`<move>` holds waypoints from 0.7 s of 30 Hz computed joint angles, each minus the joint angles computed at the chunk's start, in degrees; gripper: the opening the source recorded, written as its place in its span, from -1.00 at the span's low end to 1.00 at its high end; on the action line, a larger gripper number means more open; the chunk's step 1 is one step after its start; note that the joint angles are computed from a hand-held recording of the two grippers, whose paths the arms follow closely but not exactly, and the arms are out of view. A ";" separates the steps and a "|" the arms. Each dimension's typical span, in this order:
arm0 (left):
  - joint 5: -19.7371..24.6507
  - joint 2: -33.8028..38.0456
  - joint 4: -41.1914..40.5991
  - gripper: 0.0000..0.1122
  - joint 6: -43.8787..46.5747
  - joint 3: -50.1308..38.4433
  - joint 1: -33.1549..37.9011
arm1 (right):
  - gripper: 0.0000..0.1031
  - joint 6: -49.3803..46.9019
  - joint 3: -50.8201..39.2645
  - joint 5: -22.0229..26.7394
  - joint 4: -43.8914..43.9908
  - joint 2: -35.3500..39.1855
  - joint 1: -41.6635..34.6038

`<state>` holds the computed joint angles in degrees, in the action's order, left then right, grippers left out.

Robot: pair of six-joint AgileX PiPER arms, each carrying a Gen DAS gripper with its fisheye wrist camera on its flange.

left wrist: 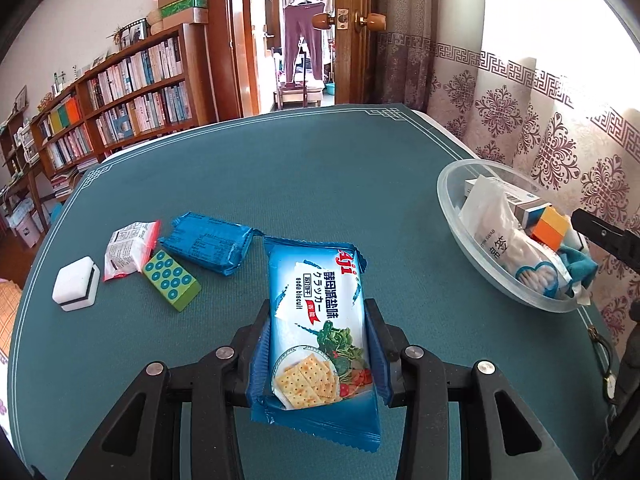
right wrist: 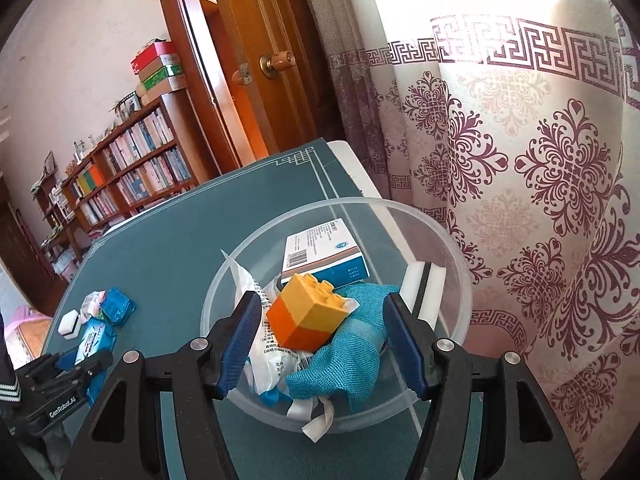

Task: Organize objects
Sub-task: 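Release the toy block into the bowl with the right gripper while the left lifts the cracker bag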

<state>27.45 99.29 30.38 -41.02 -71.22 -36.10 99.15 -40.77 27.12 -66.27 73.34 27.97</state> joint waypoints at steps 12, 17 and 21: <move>2.81 7.60 -13.81 -0.21 13.98 -13.34 -3.52 | 0.25 3.43 2.75 0.29 -3.30 -1.59 0.53; 4.73 11.92 -20.78 -0.21 20.48 -20.61 -3.48 | 0.25 4.11 3.00 0.40 -3.96 -1.62 0.86; 7.32 15.63 -25.17 -0.21 24.34 -26.51 -3.31 | 0.25 4.61 2.98 0.50 -3.96 -1.65 0.91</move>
<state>34.77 114.92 5.21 -16.68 -97.72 -39.40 103.76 -37.78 27.62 -70.23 71.69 28.89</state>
